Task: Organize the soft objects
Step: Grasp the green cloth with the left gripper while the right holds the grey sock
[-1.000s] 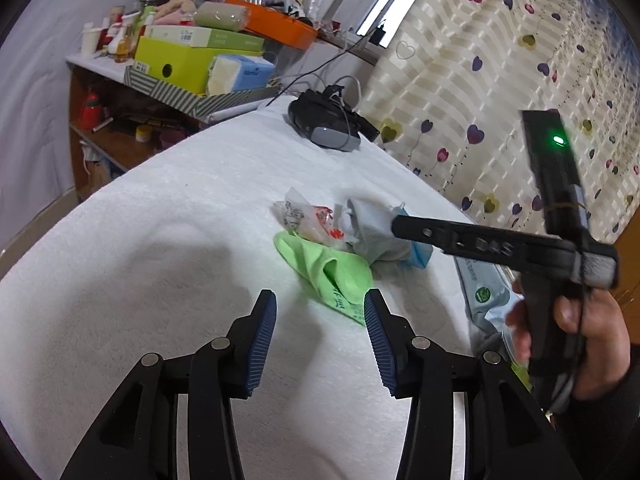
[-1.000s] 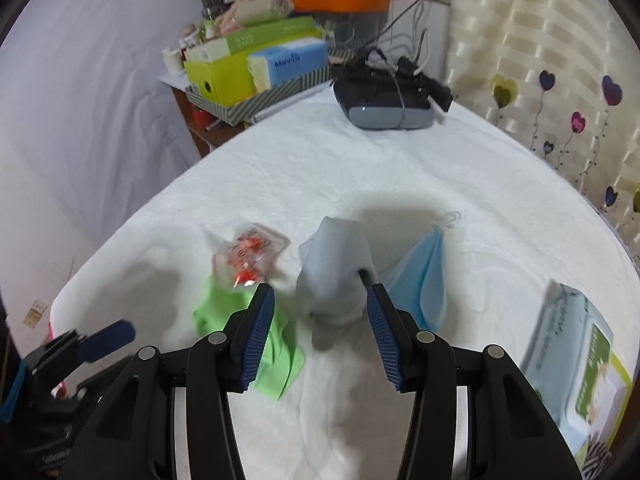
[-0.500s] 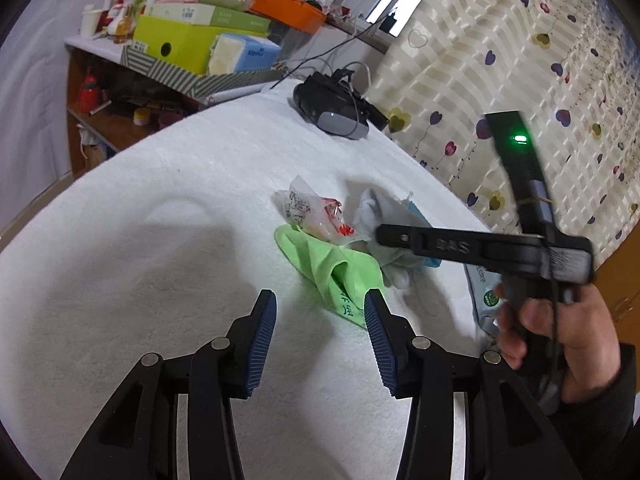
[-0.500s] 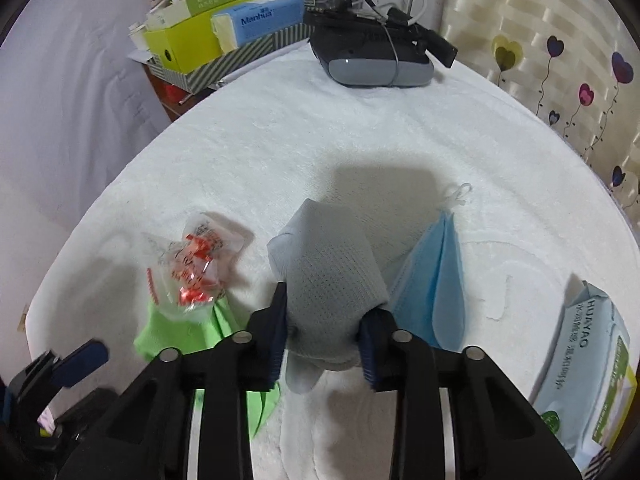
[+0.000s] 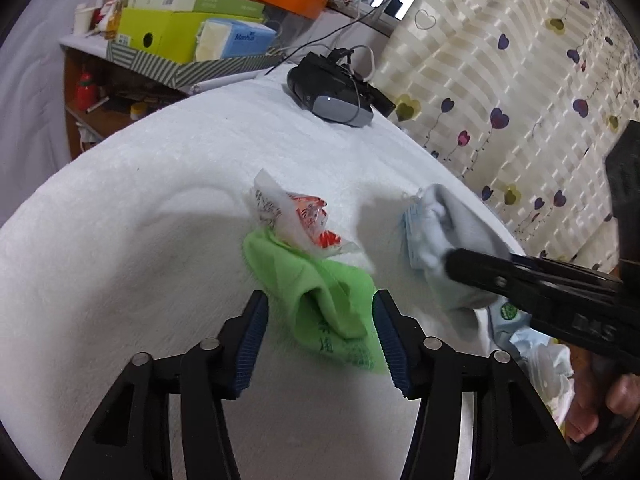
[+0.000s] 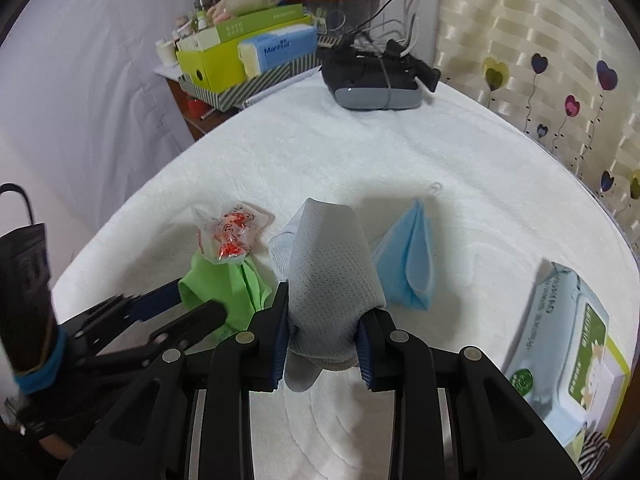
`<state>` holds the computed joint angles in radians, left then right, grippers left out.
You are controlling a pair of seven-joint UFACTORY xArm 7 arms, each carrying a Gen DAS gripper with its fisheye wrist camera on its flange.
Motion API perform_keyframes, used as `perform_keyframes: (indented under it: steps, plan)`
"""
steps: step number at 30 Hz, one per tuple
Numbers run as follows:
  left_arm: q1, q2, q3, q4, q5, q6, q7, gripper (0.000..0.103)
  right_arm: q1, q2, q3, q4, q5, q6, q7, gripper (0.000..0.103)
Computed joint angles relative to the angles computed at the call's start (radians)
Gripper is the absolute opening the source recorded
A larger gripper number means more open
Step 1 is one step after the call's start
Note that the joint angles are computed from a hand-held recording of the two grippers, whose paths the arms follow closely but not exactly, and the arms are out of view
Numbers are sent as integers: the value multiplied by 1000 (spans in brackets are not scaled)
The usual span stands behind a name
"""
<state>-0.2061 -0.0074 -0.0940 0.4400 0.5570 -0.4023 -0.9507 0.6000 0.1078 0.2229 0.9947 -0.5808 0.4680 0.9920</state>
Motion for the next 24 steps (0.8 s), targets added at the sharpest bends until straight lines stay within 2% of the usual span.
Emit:
perform_keyframes:
  steps: [1,2,4,6,9,12,16,18,21,24]
  plan:
    - [-4,5,-4,4,-21,1,22,41,0,-9,-1,-9,-1,-3,5,30]
    - [-6,10,-8,10,-32,8,34,38,-1,-18,-1,-17,-5,-4,13,30]
    - [4,34,-12,38,15,34,-9,19,-5,-38,3,-38,-10,-14,27,30]
    - [7,41,-24,45,-9,69,9,11,-10,-57,9,-54,-22,-21,46,30]
    - [10,17,-31,17,-53,56,46,8,-18,-90,23,-84,-36,-35,74,30]
    - [-17,-50,-37,-43,-166,32,140,7,-28,-128,41,-118,-59,-50,118,30]
    - [-71,-147,-11,-115,-200,11,174,7,-50,-203,83,-183,-120,-77,219,30]
    - [-86,-217,-28,-159,-250,10,212,6,-66,-247,113,-220,-153,-87,281,30]
    - [-138,-314,-12,-209,-275,18,233,6,-97,-316,172,-268,-212,-91,382,30]
    - [-167,-404,-40,-250,-328,34,265,6,-123,-390,237,-311,-249,-69,474,30]
